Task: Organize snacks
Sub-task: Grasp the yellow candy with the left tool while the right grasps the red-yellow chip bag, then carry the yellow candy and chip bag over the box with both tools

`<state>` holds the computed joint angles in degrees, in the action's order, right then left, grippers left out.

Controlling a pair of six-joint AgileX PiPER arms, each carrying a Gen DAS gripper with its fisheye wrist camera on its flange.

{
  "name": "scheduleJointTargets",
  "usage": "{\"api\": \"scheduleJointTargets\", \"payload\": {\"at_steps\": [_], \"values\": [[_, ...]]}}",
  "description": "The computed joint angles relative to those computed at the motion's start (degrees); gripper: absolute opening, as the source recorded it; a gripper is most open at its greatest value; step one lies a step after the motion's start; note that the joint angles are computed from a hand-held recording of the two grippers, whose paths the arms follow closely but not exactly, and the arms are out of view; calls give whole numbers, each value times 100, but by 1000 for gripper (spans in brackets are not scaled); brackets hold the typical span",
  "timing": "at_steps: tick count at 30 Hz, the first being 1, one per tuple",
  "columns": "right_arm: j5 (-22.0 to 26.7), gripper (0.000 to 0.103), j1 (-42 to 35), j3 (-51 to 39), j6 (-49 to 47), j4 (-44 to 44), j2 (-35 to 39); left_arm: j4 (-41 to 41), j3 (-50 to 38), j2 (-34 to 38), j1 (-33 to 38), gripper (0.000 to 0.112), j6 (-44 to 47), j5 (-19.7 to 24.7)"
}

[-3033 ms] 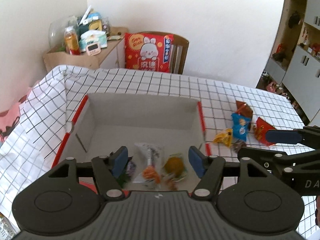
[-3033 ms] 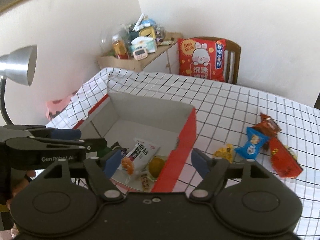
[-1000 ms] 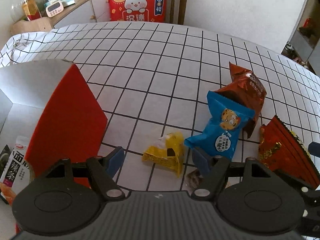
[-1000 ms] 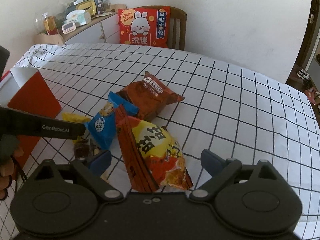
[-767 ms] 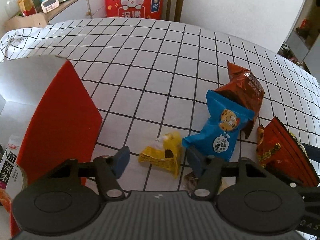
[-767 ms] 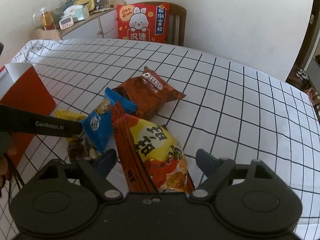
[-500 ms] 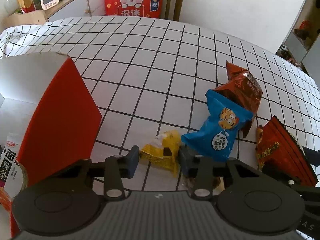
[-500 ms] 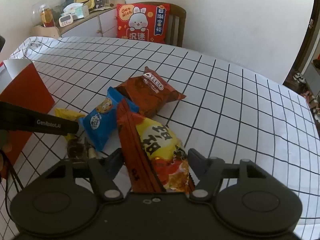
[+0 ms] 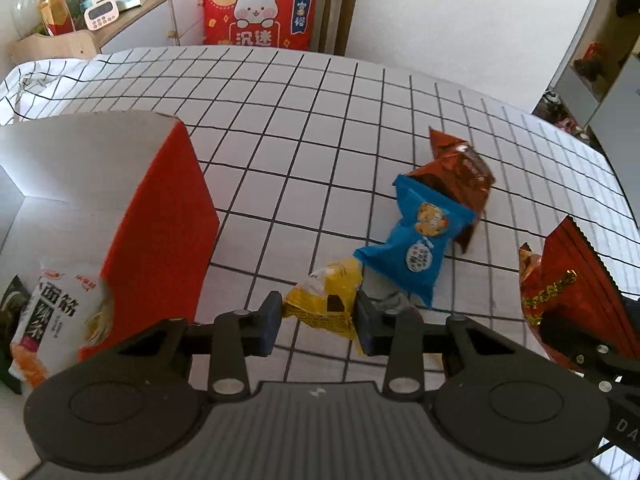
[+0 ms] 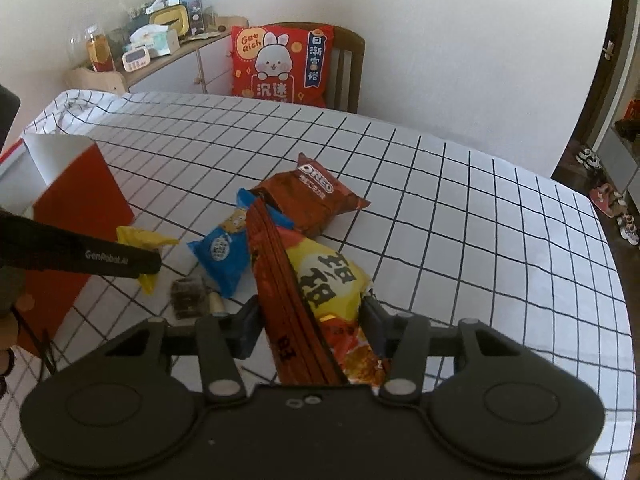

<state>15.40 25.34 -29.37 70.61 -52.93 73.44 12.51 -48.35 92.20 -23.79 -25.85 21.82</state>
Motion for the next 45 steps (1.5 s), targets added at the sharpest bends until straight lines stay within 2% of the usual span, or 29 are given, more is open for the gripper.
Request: {"api": "scheduleJointTargets", "payload": {"at_steps": [6, 12, 20, 25, 33, 40, 45], "values": [[729, 50, 642, 11, -492, 950, -750, -618, 292, -771, 60, 37, 709, 328], [1659, 50, 1600, -156, -121, 1105, -1341, -1502, 572, -1697, 438, 37, 1864, 747], [2690, 50, 2955, -646, 917, 810, -1423, -2542, 636, -2833, 1457, 37, 3542, 1701], [3108, 50, 3641, -1060, 1419, 567, -1190, -3068, 552, -3288, 2329, 37, 4618, 2276], [3284, 50, 4178, -1788, 1772, 265, -574, -4199, 340, -3493, 4119, 37, 6571, 3089], [3125, 50, 4260, -2530, 1697, 194, 161, -4752, 57, -3146, 5405, 37, 7718, 3519], [2991, 50, 4180, -3158, 1490, 221, 810, -4971, -219, -2725, 6052, 37, 8268, 3631]]}}
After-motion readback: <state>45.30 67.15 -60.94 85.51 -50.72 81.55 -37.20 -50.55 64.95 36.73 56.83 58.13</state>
